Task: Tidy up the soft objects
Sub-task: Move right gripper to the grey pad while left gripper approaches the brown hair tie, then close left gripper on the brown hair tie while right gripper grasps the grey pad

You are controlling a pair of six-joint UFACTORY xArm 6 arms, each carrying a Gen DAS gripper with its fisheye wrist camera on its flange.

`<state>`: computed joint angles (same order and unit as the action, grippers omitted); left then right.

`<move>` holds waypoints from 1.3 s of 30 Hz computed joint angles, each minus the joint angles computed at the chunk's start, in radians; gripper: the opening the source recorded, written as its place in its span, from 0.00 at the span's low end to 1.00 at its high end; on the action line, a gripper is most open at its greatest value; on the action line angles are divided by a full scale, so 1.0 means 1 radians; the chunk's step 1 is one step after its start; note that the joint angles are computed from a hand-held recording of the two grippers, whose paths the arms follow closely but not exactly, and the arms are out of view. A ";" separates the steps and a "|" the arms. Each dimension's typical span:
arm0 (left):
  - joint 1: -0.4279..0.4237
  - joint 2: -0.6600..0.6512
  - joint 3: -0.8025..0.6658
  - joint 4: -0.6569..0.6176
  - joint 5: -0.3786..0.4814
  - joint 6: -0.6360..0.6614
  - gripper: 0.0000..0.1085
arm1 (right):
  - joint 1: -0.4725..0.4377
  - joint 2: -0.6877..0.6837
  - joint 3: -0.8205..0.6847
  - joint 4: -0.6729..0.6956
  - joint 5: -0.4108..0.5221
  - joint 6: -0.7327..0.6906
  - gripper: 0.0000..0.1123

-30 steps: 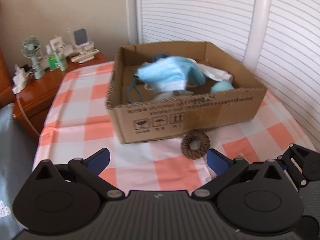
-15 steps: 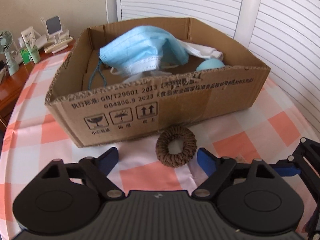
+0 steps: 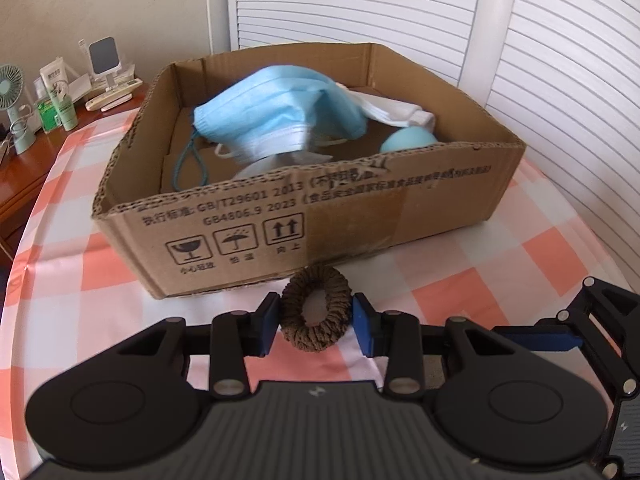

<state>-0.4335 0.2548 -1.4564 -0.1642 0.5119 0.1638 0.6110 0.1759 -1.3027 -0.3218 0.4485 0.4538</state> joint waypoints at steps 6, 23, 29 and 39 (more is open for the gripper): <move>0.004 -0.009 0.011 0.011 -0.001 -0.004 0.35 | 0.001 0.012 -0.021 -0.027 0.011 0.031 0.83; 0.011 -0.027 0.028 0.042 0.002 -0.029 0.35 | -0.002 -0.012 -0.020 -0.058 0.032 0.061 0.58; 0.012 -0.047 0.046 0.049 -0.008 -0.032 0.34 | -0.011 -0.030 -0.013 -0.113 0.066 0.139 0.54; 0.016 -0.055 0.065 0.063 -0.007 -0.046 0.35 | -0.023 -0.040 -0.007 -0.177 0.114 0.224 0.56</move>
